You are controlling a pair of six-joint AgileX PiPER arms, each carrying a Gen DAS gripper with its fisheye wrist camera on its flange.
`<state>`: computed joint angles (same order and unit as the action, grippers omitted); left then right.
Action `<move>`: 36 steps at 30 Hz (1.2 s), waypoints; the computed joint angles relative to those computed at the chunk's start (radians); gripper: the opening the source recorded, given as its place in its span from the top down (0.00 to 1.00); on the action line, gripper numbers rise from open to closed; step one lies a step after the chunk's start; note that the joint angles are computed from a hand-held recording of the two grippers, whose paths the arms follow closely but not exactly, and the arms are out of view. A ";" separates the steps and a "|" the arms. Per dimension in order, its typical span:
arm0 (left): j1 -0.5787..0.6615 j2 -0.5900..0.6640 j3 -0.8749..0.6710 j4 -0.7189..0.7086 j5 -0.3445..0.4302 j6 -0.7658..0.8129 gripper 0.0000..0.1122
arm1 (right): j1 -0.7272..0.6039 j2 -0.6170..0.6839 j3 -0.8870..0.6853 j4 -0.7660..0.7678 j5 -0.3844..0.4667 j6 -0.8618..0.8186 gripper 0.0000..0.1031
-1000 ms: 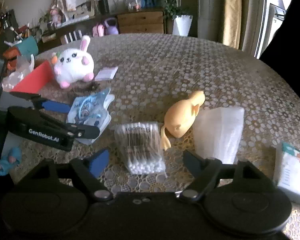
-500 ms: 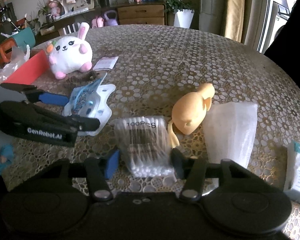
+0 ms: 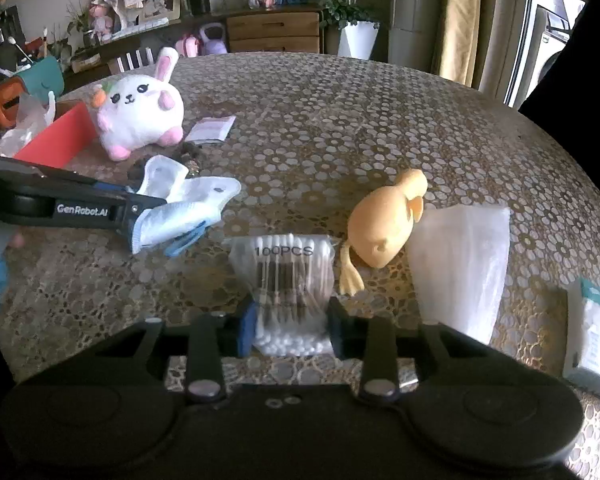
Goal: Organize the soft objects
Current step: 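Grasp the blue printed face mask with the left tool while the right tool grasps the cotton swab pack, then carry the mask with the left tool while the right tool carries the swab pack toward the red tray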
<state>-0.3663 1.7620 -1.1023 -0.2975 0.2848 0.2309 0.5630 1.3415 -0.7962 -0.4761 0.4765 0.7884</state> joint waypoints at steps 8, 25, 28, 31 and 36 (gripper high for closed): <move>0.036 -0.061 0.039 -0.152 0.029 0.170 0.89 | 0.094 -0.057 -0.012 -0.075 0.075 0.134 0.68; 0.219 -0.261 0.066 -0.352 0.263 0.391 0.89 | 0.372 -0.111 -0.182 -0.213 0.331 0.347 0.68; 0.265 -0.291 0.062 -0.366 0.309 0.413 0.89 | 0.420 -0.092 -0.238 -0.229 0.385 0.356 0.67; 0.317 -0.316 0.049 -0.377 0.366 0.438 0.89 | 0.458 -0.071 -0.295 -0.227 0.423 0.352 0.67; 0.405 -0.349 0.019 -0.390 0.456 0.480 0.89 | 0.516 -0.018 -0.399 -0.249 0.484 0.355 0.67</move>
<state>0.0389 1.4134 -1.0829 -0.6879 0.7408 0.7110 1.0793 1.3238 -1.1951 -0.7250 0.9607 1.1437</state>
